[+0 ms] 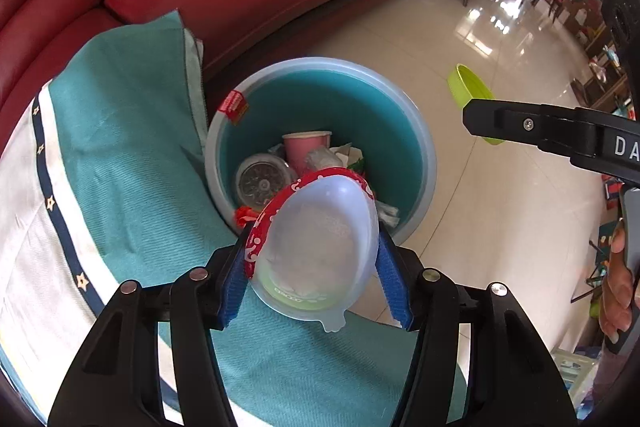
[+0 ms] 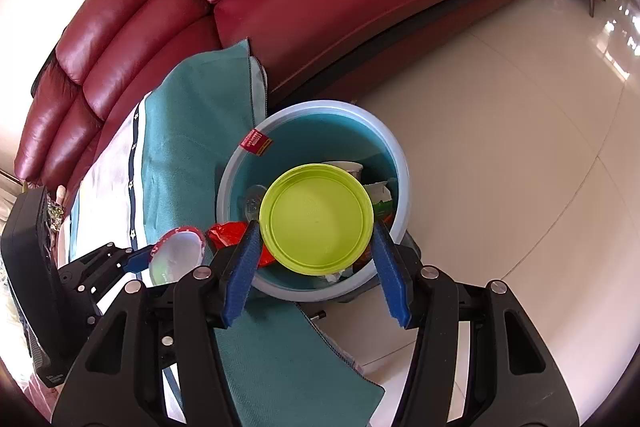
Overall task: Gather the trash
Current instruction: 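Carry both lids over the bucket and open both tools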
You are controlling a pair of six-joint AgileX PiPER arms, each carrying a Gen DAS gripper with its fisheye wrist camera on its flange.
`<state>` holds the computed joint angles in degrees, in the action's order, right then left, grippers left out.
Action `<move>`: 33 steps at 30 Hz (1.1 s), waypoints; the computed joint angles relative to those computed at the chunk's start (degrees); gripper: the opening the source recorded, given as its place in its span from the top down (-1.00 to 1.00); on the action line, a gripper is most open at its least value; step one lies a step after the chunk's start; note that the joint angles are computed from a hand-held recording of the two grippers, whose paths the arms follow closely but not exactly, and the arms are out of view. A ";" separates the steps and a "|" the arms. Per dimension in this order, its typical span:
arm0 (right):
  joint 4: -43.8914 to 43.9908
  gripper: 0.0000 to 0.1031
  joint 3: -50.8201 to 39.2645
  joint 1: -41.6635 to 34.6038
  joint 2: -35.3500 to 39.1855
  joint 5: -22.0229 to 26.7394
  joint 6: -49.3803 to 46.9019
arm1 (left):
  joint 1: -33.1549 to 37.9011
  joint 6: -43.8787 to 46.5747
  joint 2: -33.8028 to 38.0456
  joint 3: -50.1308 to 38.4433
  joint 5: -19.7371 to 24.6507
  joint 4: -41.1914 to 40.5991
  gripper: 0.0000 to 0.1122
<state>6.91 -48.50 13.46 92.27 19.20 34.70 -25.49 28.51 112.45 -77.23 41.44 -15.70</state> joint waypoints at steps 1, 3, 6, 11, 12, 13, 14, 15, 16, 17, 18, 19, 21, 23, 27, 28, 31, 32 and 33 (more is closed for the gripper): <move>0.70 -0.03 -0.01 -0.54 0.03 0.15 -1.02 | -0.40 -0.38 1.04 -1.07 0.34 -0.10 -0.05; 1.88 -0.03 -0.23 -1.56 0.21 0.60 -2.85 | -1.35 -1.62 2.42 -2.36 0.51 0.13 -0.05; 2.62 -0.03 -0.68 -2.60 0.67 1.05 -4.31 | -2.37 -3.92 3.80 -4.15 0.91 1.48 -0.26; 4.20 -0.03 -1.42 -3.60 1.89 1.34 -6.38 | -2.83 -7.05 2.34 -2.38 -1.71 4.52 -0.73; 4.37 -0.03 -1.55 -3.63 2.17 1.39 -6.55 | -2.46 -7.09 2.08 -2.33 -1.53 4.60 -0.73; 4.58 -0.03 -1.69 -3.65 2.44 1.45 -6.78 | -1.98 -7.00 1.93 -2.49 -1.22 4.46 -0.73; 4.68 -0.03 -1.92 -3.60 2.75 1.54 -6.88 | -1.44 -6.71 1.62 -2.31 -1.15 4.05 -0.73; 4.58 -0.03 -2.16 -3.39 3.03 1.63 -6.65 | -0.76 -6.13 1.31 -2.12 -1.08 3.46 -0.73; 4.59 -0.03 -2.37 -3.26 3.21 1.75 -6.61 | -0.21 -5.79 0.91 -1.67 -1.27 3.04 -0.73; 4.36 -0.03 -2.68 -3.08 3.39 1.92 -6.36 | 0.34 -5.55 0.36 -1.06 -1.39 2.68 -0.73; 3.97 -0.03 -2.96 -2.85 3.48 2.07 -5.98 | 0.88 -5.29 -0.38 -0.30 -1.44 2.38 -0.73; 3.45 -0.03 -3.25 -2.58 3.54 2.25 -5.45 | 1.34 -5.35 -0.84 0.24 -1.62 2.44 -0.73; 2.53 -0.03 -3.94 -2.10 3.71 2.68 -4.52 | 2.07 -6.02 -2.12 1.60 -2.20 2.93 -0.73; 1.10 -0.03 -4.70 -1.39 3.81 3.17 -2.96 | 3.14 -5.69 -3.11 2.24 -1.72 2.44 -0.73; -1.26 -0.03 -6.31 -0.03 4.16 4.45 -0.52 | 4.85 -5.45 -5.04 3.49 -1.96 2.39 -0.73; -1.95 -0.03 -6.78 0.37 4.31 4.86 0.12 | 5.22 -5.42 -5.49 3.77 -2.16 2.35 -0.73; -3.76 -0.03 -8.15 1.45 4.71 5.99 1.84 | 6.49 -3.67 -6.28 4.08 -1.96 0.86 -0.73; -4.42 -0.03 -8.73 1.85 4.90 6.46 2.49 | 6.75 -3.27 -6.52 4.15 -1.88 0.70 -0.73; -4.92 -0.03 -9.22 2.16 5.06 6.81 2.98 | 6.91 -3.04 -6.75 4.27 -1.89 0.73 -0.73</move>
<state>1.99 -57.73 15.62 97.33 26.01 37.68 -18.58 25.48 105.70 -72.96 39.56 -14.97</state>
